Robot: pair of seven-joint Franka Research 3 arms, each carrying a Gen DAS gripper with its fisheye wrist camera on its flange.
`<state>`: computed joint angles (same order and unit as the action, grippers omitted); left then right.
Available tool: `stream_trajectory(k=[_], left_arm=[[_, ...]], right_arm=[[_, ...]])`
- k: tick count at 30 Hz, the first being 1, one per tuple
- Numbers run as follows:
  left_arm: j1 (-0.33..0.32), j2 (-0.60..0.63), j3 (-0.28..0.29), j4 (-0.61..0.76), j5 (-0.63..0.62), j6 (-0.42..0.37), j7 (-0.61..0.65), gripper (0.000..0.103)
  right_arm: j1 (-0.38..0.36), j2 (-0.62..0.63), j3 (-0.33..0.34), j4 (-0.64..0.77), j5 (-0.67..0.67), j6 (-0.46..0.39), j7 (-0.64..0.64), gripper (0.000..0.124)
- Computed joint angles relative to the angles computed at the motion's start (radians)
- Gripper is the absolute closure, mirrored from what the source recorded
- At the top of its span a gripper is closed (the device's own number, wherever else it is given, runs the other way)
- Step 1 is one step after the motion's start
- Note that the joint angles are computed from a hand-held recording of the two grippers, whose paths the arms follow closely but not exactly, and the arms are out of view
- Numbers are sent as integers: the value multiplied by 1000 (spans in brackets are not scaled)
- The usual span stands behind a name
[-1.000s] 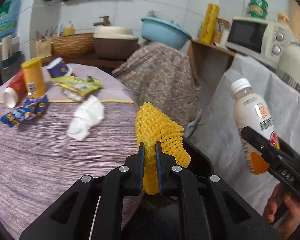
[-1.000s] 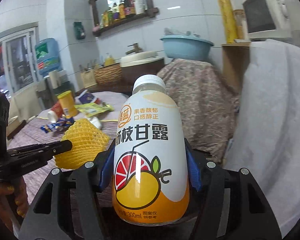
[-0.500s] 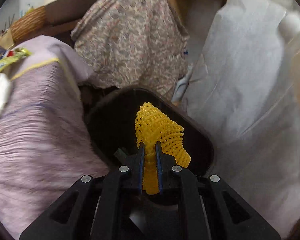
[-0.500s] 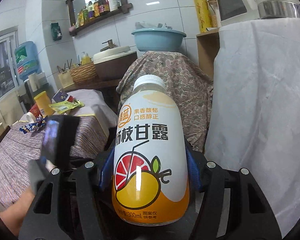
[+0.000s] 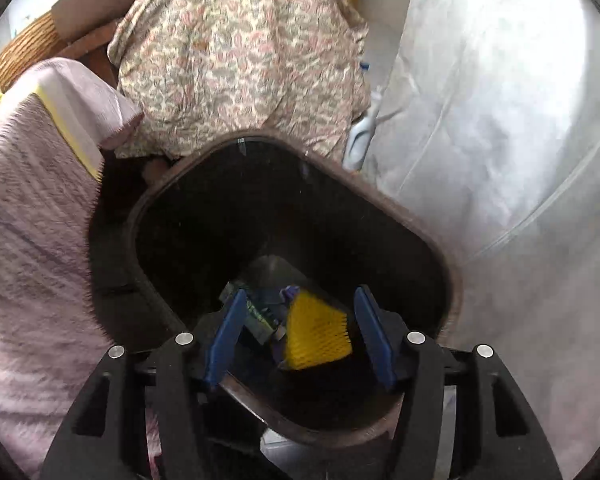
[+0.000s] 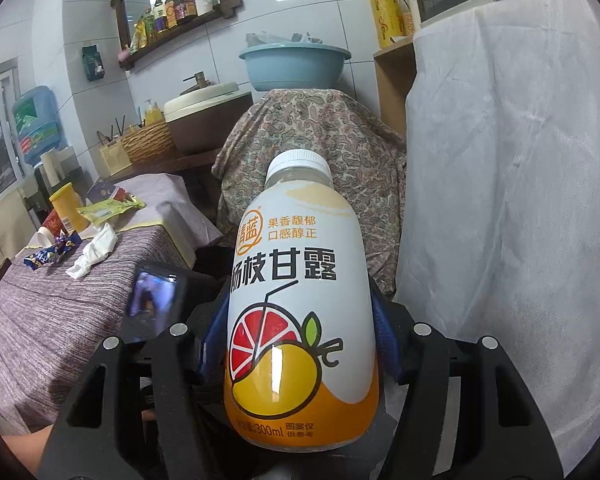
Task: Collect trash
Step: 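Lower the juice bottle into the bin and open the right gripper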
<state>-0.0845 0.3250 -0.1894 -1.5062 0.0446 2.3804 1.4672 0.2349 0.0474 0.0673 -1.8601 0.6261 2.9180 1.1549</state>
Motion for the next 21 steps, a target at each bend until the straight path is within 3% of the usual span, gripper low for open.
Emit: stream_trajectory(k=[3,9,16,21], left_arm=[[23,-77,-15,-89,-58,91,38,43],[22,-262,11,-287,-66,277,23,32],[21,-366,50,-348,-53,335,-44,23],[28,-419,64,-384,7,340,-123,22]], right_arm=[[-1,17,-5,13,-30,-7,31,62],[-15,76,-7,65,-73,-52,75,62],[-35,229,23,254,-72,-278,64,62],[8,417,16,502,-216,-498,110,62]])
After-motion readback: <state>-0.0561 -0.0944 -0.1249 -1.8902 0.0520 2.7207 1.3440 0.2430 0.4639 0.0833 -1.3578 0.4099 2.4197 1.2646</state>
